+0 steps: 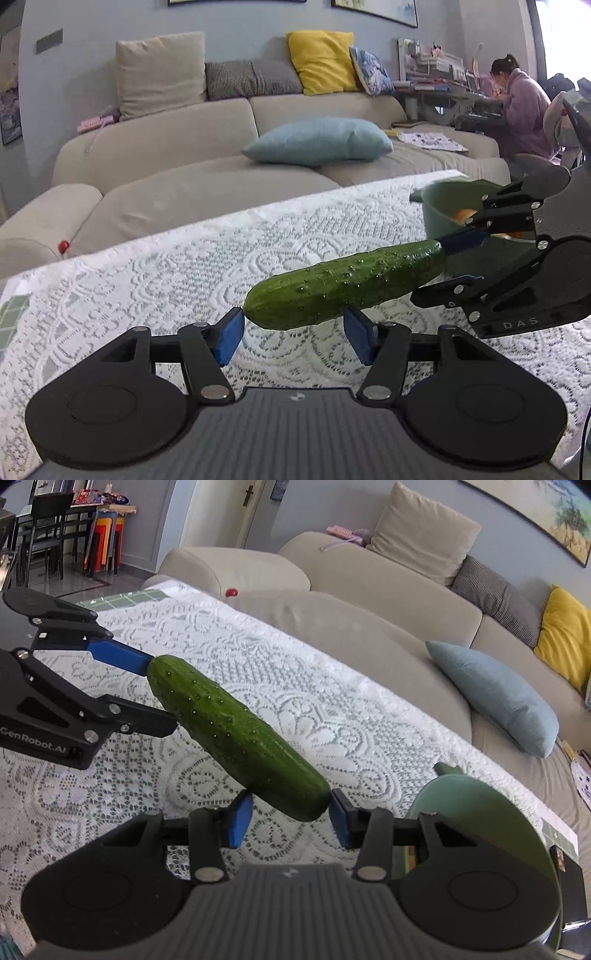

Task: Organize fruits
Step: 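Lift the cucumber with both tools and carry it toward the colander, then lower the cucumber onto the fruits in the colander and open both tools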

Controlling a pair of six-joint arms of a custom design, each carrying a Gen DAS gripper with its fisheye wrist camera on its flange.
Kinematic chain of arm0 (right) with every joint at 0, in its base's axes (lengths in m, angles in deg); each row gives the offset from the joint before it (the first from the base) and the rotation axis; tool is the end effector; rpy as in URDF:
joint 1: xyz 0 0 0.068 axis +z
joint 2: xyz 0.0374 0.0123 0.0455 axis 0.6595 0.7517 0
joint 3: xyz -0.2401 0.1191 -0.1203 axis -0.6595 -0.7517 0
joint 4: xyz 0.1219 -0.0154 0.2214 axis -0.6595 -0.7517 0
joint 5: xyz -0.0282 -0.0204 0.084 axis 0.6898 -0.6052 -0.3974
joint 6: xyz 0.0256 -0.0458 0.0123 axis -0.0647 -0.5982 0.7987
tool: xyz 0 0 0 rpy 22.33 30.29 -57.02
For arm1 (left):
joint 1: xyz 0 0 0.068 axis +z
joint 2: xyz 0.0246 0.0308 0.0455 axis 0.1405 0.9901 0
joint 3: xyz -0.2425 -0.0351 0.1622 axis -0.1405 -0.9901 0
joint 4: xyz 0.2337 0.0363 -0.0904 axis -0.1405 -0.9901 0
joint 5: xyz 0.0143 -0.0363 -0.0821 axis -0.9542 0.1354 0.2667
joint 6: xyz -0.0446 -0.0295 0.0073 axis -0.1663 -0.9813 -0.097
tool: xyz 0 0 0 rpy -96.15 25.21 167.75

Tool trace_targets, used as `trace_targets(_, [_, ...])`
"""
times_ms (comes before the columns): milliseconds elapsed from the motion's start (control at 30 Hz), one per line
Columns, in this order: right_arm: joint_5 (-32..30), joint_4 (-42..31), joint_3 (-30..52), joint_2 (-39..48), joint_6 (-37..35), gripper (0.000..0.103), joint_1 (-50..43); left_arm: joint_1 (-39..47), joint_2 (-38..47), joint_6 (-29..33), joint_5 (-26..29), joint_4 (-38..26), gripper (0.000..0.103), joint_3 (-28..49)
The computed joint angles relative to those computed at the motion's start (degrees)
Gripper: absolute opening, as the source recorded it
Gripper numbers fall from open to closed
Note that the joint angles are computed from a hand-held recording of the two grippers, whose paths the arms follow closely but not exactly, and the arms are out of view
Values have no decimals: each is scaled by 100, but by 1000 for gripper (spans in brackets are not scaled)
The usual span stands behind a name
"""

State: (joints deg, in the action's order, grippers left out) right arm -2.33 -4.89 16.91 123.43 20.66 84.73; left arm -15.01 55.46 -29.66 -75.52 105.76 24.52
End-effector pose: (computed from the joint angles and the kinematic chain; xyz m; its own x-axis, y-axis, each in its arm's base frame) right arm 0.2438 0.2087 0.1609 -0.5427 -0.4069 -0.7348 -0.3307 0.9077 -0.2584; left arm 0.2388 -0.1076 0.1496 -0.3612 0.3631 -0.8589 0.5890 0.8029 0.0917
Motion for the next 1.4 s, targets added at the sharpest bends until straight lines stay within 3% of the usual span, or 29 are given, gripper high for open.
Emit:
trace_targets(567, [475,-193,-723,-1290,162,43,26,-1105,-590,-318,-871,-310,68,251])
trace_targets(967, [375,-342,-1296,-2080,121,43,-511,-1921,-31,-411,-1348,-390,68,872])
trace_targets(1400, [-74,-130,-1878,-2523,-292,43,-1667,-2497,973,-456,-1477,-360,68,1708])
